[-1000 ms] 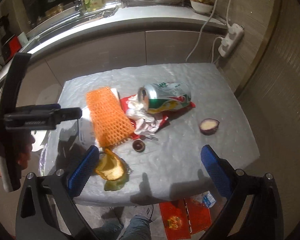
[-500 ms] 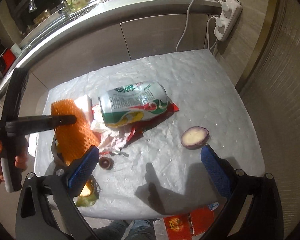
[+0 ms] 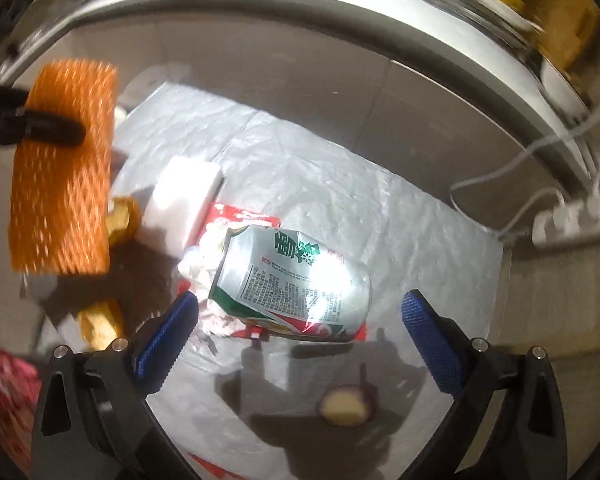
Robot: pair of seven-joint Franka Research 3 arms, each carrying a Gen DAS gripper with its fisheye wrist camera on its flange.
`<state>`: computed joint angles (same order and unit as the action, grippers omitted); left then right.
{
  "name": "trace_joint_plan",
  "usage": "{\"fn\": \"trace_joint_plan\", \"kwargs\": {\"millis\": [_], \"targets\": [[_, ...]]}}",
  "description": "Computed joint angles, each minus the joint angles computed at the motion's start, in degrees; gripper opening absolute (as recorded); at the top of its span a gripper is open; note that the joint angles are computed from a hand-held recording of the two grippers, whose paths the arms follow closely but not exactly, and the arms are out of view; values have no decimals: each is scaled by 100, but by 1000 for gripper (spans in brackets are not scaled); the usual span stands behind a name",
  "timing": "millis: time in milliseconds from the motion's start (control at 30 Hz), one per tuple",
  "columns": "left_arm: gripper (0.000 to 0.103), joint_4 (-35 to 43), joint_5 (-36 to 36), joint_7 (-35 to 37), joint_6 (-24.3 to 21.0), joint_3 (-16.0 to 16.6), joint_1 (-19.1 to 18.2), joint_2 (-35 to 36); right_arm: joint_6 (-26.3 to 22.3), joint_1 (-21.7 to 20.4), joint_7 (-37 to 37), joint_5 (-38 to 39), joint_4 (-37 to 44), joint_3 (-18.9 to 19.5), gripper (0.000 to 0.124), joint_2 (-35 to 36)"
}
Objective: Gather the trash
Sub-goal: 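Grasp the second foam net with the left gripper while the right gripper grasps the soda can, then drop the foam net into the bin with the left gripper while the right gripper drops the can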
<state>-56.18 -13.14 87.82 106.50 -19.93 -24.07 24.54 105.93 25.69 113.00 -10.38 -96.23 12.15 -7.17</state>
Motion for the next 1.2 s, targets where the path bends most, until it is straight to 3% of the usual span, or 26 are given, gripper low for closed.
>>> {"fn": "trace_joint_plan", "kwargs": {"millis": [133, 333, 567, 600, 867, 1200], "targets": [[13, -77, -192, -107, 26, -24, 92, -89, -482, 63, -1632, 65, 381, -84, 101, 308], [13, -53, -181, -195, 7, -29, 56, -107, -560, 288, -3795, -523, 403, -36, 99, 624], [13, -92, -220, -170, -18, -21, 83, -185, -668, 363, -5071, -329, 445, -154, 78, 952], [13, -93, -228, -183, -17, -18, 89, -191, -689, 371, -5121, -343, 460, -170, 73, 988], [13, -480, -501, -99, 183, -6, 302, -564, -767, 210, -4776, 391, 785, -337, 72, 998], [13, -1809, -640, 263, 351, 352, 827, -1739, -438, 122, -2946, 925, 1060, -247, 72, 592]]}}
